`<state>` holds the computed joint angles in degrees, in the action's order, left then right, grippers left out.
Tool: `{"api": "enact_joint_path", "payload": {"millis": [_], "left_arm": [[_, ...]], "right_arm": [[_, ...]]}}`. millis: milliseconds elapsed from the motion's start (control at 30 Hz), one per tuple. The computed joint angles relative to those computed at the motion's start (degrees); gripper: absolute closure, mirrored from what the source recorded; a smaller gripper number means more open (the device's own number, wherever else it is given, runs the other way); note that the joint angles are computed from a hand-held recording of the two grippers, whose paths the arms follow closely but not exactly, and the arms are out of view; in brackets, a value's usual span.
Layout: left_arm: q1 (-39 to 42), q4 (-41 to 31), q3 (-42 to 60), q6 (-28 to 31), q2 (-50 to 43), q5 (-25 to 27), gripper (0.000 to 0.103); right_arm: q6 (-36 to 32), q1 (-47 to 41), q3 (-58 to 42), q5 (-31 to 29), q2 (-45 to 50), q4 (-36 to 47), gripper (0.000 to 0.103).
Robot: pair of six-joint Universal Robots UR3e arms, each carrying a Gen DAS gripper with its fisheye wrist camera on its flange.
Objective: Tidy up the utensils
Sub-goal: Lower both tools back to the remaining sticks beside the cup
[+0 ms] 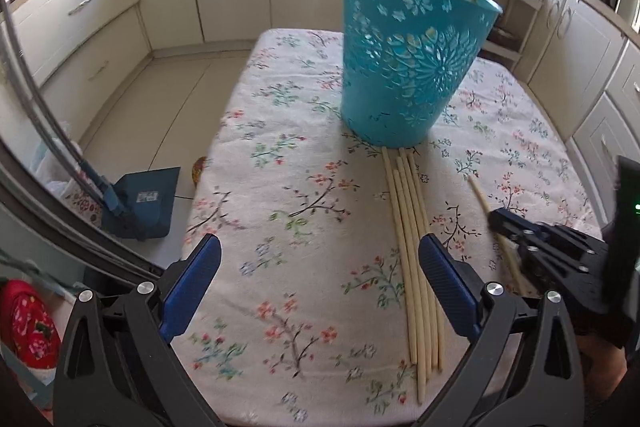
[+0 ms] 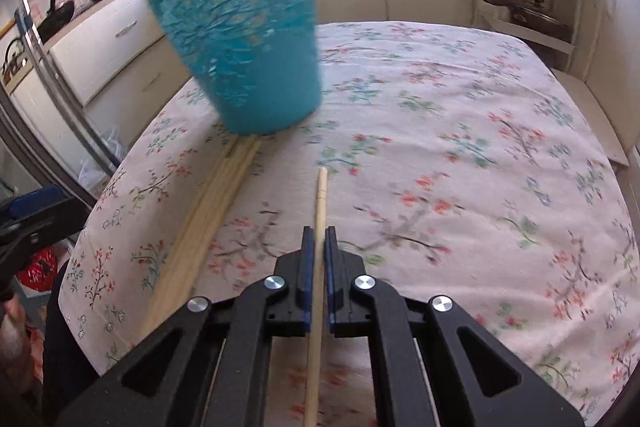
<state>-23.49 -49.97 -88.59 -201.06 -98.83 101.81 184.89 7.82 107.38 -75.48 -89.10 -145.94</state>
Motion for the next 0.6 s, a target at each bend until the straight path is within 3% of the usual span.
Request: {"api": "enact_joint_path", "payload": {"millis": [100, 233, 600], "left_arm": [[-1.08, -1.18, 5.19, 1.73, -5.92, 0.80, 0.008], [-1.77, -2.58, 10.47, 2.26, -11.46, 1.85, 0.008], [-1.20, -5.16, 14.64, 2.66, -16.64, 3.00, 0.008]], "right_arm": [[1.85, -3.08, 2.08, 3.32, -0.94, -1.10, 0.097], [1.92, -1.87, 2.26, 2.55, -0.91, -1.83, 0.097], [2.20, -3.51, 3.23, 5.27, -1.32, -2.15, 0.097]]}}
